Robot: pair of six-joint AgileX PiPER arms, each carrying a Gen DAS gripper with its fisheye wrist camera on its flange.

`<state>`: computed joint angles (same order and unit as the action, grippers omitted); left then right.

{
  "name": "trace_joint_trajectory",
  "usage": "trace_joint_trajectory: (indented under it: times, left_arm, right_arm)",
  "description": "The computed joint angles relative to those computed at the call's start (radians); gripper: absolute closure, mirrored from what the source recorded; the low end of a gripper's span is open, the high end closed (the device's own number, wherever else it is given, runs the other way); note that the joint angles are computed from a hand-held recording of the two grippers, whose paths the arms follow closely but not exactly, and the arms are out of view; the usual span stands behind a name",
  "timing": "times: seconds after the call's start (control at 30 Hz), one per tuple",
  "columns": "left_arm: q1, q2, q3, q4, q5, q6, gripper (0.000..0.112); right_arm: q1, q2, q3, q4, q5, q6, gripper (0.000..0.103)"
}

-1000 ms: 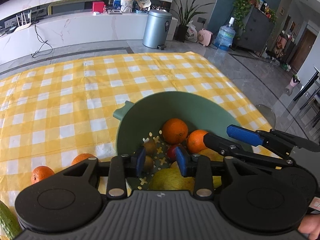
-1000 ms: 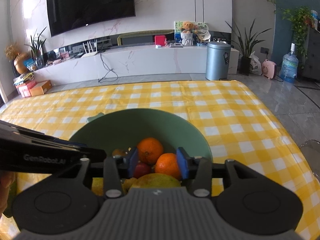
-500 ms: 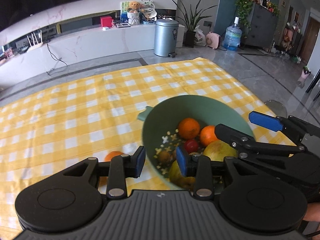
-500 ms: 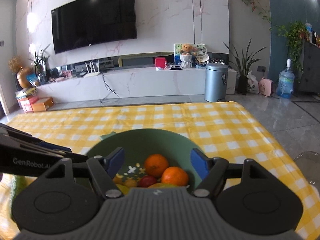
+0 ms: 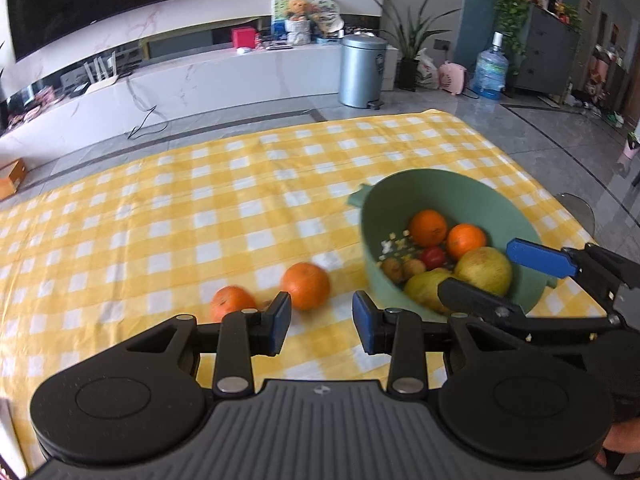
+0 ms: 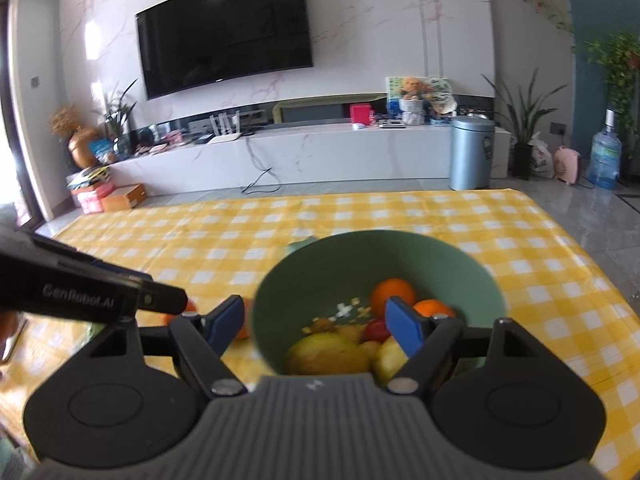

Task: Organize fruits
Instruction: 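Move both tools back toward the two remaining oranges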

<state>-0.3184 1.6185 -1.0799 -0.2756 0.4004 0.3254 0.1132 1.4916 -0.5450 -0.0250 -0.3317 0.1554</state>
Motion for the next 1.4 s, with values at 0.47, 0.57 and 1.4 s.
trace_joint_trajectory:
  times: [0.47, 0.57, 1.4]
  left_arm:
    - [0.139, -0.01, 0.052, -0.248, 0.006, 0.312, 0.07]
    - [0.163, 0.006, 0.046, -0.276, 0.012, 0.349, 0.07]
    - [0.3, 0.218, -0.047, -0.565, 0.094, 0.641, 0.07]
  right_arm:
    - [0.239, 0.036, -0.027, 0.309, -0.008, -0.33, 0.034]
    - [0.265, 0.06, -0.055, 0.362, -0.001, -0.393, 0.036]
    - [0.306, 0.361, -0.362, 0.768, 0.082, -1.024, 0.057]
